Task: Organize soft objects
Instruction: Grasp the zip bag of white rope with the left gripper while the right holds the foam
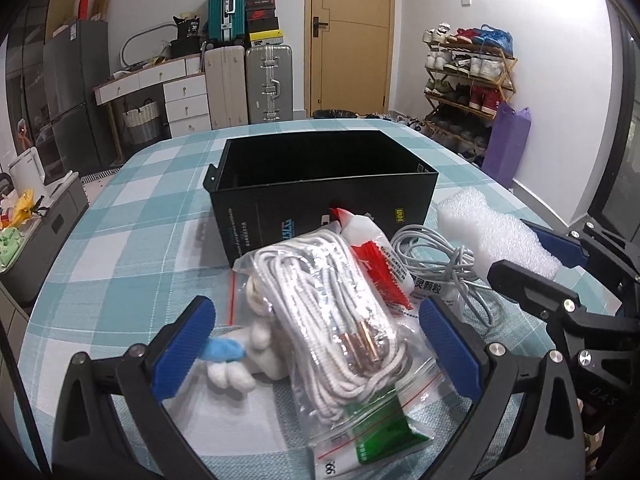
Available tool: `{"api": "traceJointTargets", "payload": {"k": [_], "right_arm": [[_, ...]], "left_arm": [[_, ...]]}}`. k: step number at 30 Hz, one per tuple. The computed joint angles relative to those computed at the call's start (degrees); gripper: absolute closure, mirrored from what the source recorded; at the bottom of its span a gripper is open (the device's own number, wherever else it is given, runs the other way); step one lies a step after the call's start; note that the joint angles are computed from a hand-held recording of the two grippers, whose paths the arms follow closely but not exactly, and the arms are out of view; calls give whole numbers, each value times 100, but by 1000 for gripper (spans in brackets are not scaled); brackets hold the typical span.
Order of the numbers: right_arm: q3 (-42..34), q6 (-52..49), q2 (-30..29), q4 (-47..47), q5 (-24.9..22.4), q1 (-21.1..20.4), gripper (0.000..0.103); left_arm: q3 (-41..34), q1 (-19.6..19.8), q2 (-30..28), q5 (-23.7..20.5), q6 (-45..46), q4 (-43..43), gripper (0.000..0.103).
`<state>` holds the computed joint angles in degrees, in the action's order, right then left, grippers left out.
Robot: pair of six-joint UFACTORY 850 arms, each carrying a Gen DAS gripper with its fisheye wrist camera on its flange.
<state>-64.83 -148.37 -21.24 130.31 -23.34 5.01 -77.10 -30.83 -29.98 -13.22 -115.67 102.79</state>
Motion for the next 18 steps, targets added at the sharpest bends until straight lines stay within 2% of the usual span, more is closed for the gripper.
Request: {"api": "traceJointTargets", "payload": {"k": [3,6,8,9,11,13,18], "right_arm": [[-7,2,-16,16,-27,-41,63],[-2,14,-21,21,-38,-56,63],[-3,8,-25,35,-31,-53,63],[-6,29,-27,12,-31,-54,63],[-16,35,-38,14,-30,-58,63],[-20,11,-48,36,-46,-64,63],[4,-130,-50,174,-121,-60,63]], "left_arm": [[-54,-8,-42,-20,201,-153,6],[-149,-4,-109,13,1066,-1004,21],[-166,7,-120,66,1154,-1122,39],[-159,0,-113,21,1136,-1129,42],[-122,-10,-79,-47,997,-1000,56],[-39,18,-22,-11,531,-565,64],[123,96,93,146,-371,241,70]]}}
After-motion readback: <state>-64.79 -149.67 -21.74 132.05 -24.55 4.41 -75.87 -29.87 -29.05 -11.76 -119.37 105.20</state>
